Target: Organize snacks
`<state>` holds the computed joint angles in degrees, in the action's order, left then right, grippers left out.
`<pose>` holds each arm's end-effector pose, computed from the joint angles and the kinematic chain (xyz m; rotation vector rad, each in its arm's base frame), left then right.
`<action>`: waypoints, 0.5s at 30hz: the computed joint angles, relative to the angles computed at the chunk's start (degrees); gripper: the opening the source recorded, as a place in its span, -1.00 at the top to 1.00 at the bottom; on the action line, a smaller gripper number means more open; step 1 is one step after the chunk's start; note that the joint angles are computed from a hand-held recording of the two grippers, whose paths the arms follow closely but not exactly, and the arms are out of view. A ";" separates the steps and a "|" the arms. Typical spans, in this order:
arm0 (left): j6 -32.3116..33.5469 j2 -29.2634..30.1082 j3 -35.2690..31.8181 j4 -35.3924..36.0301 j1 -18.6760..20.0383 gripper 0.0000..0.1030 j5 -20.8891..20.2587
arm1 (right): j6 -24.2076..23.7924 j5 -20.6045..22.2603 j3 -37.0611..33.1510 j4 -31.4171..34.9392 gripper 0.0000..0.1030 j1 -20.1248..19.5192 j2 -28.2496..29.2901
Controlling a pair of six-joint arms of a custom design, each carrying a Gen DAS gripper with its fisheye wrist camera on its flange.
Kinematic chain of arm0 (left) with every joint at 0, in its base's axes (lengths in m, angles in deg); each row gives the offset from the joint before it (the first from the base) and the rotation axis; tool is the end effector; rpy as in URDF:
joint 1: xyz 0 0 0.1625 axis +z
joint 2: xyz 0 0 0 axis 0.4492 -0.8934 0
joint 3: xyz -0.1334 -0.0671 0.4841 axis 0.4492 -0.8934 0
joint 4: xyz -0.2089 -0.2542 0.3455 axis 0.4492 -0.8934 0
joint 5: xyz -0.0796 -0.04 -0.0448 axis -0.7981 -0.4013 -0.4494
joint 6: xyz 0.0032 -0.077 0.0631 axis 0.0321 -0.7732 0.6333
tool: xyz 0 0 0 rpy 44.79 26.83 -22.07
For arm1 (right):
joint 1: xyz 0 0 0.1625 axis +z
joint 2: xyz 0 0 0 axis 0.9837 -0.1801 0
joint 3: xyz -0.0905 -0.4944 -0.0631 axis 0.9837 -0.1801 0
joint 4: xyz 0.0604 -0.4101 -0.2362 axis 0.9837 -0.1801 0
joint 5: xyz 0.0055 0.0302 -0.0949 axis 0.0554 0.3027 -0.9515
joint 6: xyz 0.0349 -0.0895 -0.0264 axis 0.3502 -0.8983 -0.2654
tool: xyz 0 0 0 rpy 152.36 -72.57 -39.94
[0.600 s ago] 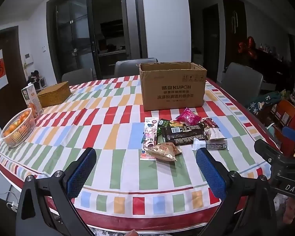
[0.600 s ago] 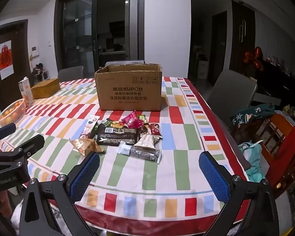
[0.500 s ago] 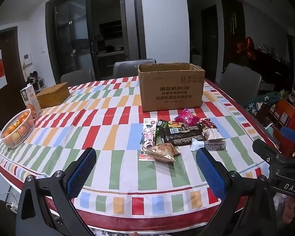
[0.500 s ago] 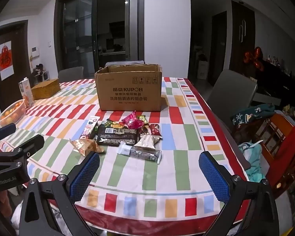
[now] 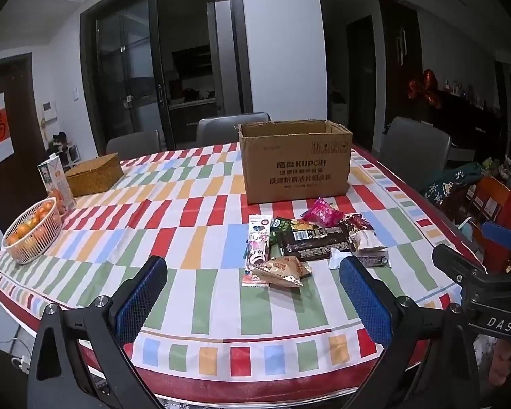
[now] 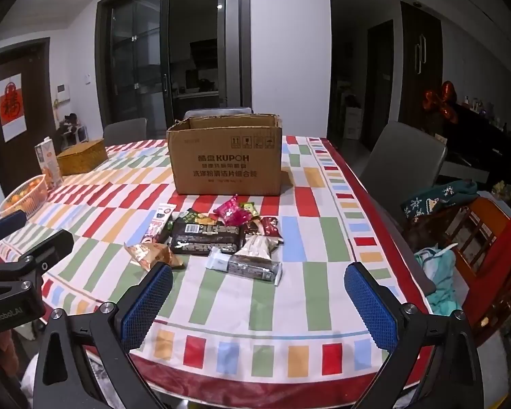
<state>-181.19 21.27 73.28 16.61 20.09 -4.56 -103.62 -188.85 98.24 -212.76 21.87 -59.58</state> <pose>-0.2620 -0.5839 0.1172 0.7926 2.1340 -1.0702 0.1841 -0.5531 0.1944 0.2994 -2.0615 1.1788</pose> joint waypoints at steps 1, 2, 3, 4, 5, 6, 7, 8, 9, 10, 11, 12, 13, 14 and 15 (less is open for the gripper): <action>0.14 -0.02 0.08 -0.17 -0.04 -1.00 -0.06 | -0.18 0.08 0.08 -0.24 -0.98 -0.14 0.02; 0.29 -0.07 0.16 -0.32 -0.03 -1.00 0.01 | -0.12 0.07 0.02 -0.20 -0.98 -0.09 0.06; 0.32 -0.07 0.18 -0.33 -0.02 -1.00 0.04 | -0.01 0.08 0.00 -0.06 -0.98 -0.08 0.06; 0.36 -0.10 0.28 -0.44 -0.02 -1.00 -0.01 | -0.07 0.17 0.18 -0.23 -0.98 -0.16 -0.04; 0.34 -0.17 0.45 -0.63 -0.04 -1.00 -0.03 | -0.08 0.25 0.25 -0.40 -0.98 -0.19 -0.04; 0.34 -0.26 0.60 -0.68 -0.06 -1.00 0.03 | -0.09 0.23 0.25 -0.45 -0.98 -0.17 -0.02; 0.30 -0.29 0.67 -0.68 -0.11 -1.00 0.01 | -0.15 0.28 0.28 -0.51 -0.98 -0.19 -0.01; 0.29 -0.32 0.69 -0.65 -0.13 -1.00 0.03 | -0.10 0.24 0.11 -0.22 -0.98 -0.10 -0.05; 0.28 -0.34 0.71 -0.66 -0.14 -1.00 0.07 | -0.02 0.07 -0.06 0.00 -0.98 0.05 0.02; 0.33 -0.35 0.74 -0.77 -0.15 -1.00 0.06 | -0.06 0.24 0.13 -0.34 -0.98 -0.08 -0.03; 0.34 -0.28 0.65 -0.69 -0.15 -1.00 -0.01 | -0.08 0.23 0.14 -0.38 -0.98 -0.10 -0.01; 0.33 -0.28 0.61 -0.58 -0.13 -1.00 0.04 | -0.05 0.26 0.15 -0.32 -0.98 -0.10 -0.04; 0.38 -0.30 0.62 -0.61 -0.14 -1.00 0.07 | -0.01 0.31 0.18 -0.30 -0.98 -0.11 -0.07; 0.34 -0.28 0.61 -0.61 -0.15 -1.00 0.03 | 0.14 0.21 0.07 -0.13 -0.98 0.00 -0.03; 0.30 -0.24 0.57 -0.55 -0.14 -1.00 0.03 | 0.15 0.15 0.02 -0.12 -0.98 0.04 -0.01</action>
